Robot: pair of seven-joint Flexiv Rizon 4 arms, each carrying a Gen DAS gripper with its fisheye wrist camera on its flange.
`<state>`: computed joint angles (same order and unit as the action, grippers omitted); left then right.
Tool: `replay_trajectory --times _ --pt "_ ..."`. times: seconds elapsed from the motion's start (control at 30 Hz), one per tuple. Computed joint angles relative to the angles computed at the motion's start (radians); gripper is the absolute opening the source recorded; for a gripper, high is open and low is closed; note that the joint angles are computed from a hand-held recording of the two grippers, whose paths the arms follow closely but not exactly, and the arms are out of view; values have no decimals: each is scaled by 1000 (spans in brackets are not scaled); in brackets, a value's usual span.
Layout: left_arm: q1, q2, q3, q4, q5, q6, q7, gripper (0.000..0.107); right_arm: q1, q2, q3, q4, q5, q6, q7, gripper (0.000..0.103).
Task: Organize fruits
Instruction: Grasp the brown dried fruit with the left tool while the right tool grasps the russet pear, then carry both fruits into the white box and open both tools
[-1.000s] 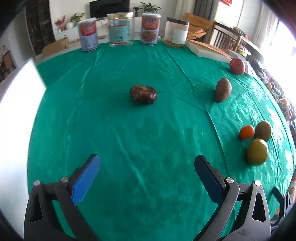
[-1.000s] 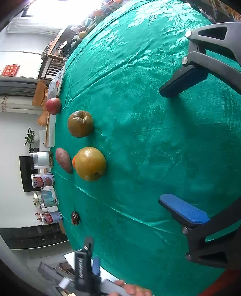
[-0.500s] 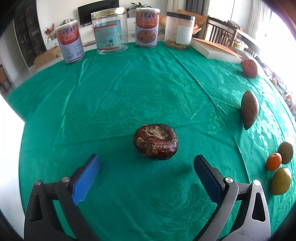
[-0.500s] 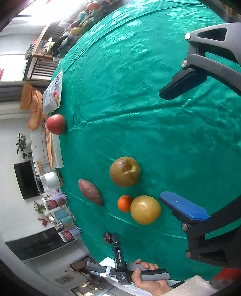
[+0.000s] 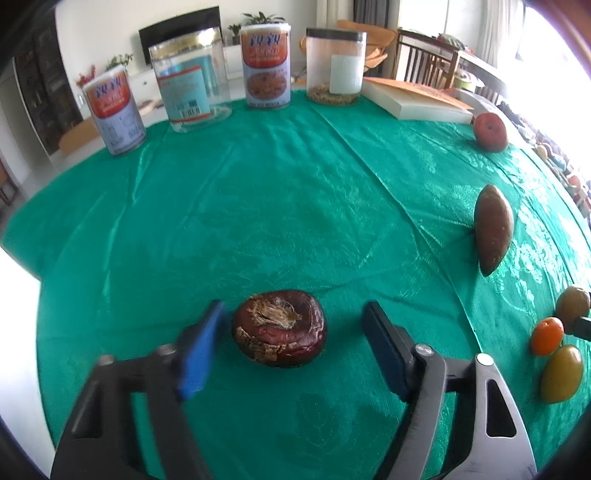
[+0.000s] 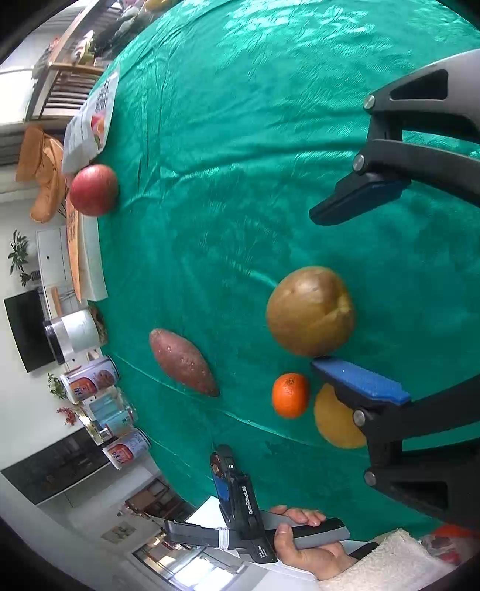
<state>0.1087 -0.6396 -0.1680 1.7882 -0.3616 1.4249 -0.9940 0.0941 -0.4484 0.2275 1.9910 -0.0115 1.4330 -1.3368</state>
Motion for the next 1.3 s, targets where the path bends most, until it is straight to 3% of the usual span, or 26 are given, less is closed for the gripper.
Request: replay_trajectory --times 0.07,0.1,0.2,0.37,0.53,0.63,0.77,0.9,1.07,1.17,1.3 --pt "5 2 -4 5 -2 11 0 61 -30 -24 38 -34 20 -30 -27 58" --pt "10 6 -9 11 -2 19 5 47 -40 -31 53 -44 35 -28 -39 48" --pt "85 35 -96 58 -56 8 47 47 -9 -18 18 -35 43 -24 0 49" --pt "178 126 -210 192 -162 31 109 47 -46 36 53 13 97 -13 -6 49" --pt "274 308 -330 390 -387 -3 190 46 -59 127 96 63 153 -19 -54 49" --pt "280 437 -330 501 -501 -66 270 46 -44 174 133 74 211 -26 -101 49" --pt "261 600 -264 626 -630 -166 348 47 -18 180 227 30 354 -101 -220 49" --pt "245 764 -139 701 -690 -302 385 46 40 139 295 -58 473 -174 -318 48" --pt "269 918 49 705 -653 -371 403 47 176 81 327 -217 507 -219 -412 49" --pt "310 881 130 655 -596 -342 386 47 289 28 297 -327 458 -252 -426 49" --pt "404 671 188 528 -367 -312 185 47 461 -95 219 -503 274 -324 -383 49"
